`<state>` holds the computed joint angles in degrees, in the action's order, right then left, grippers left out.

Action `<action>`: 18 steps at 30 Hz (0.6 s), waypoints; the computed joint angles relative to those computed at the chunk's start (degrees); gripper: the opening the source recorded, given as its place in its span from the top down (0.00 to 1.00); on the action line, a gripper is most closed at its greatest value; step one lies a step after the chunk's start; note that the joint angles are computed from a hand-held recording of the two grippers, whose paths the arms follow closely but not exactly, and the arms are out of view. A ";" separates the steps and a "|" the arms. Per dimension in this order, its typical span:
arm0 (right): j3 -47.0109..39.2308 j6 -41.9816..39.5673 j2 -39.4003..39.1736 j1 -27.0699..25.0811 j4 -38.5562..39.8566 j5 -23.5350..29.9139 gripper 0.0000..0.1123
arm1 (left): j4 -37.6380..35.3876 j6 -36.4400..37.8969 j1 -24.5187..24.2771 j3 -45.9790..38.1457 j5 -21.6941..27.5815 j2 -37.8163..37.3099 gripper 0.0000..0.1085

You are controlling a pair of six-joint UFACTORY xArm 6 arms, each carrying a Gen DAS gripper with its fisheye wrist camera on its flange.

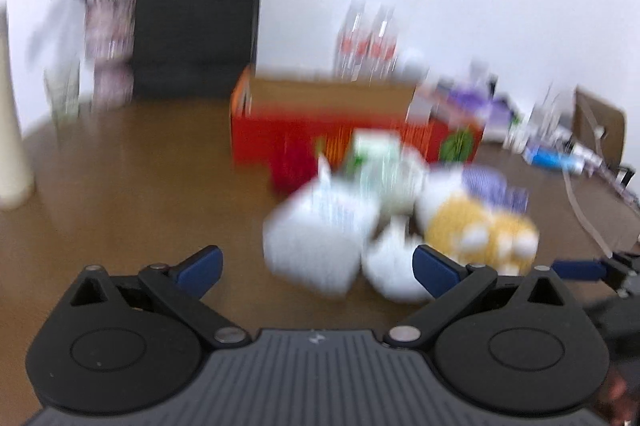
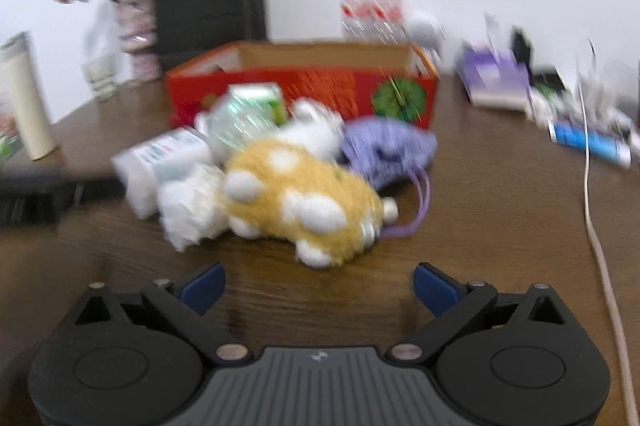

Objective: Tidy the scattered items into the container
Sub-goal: 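Grasp the white cotton-bud tub with the left gripper while the right grasps the plush toy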

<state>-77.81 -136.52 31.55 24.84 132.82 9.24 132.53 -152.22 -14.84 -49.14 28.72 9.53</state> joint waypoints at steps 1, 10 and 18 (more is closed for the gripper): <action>0.70 -6.00 -1.10 -0.66 3.20 1.46 0.15 | 1.44 0.43 0.31 -0.82 0.77 0.30 0.05; -2.26 2.64 0.71 -4.96 -26.79 16.01 0.42 | 0.79 7.60 7.84 -20.26 -19.82 14.44 0.21; -8.55 21.58 6.14 -3.37 -47.31 14.71 0.53 | 1.92 7.65 8.74 -21.46 -23.10 16.83 0.33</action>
<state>-86.36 -114.94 37.69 21.47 85.51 23.95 134.45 -144.57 -6.10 -70.60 5.62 26.36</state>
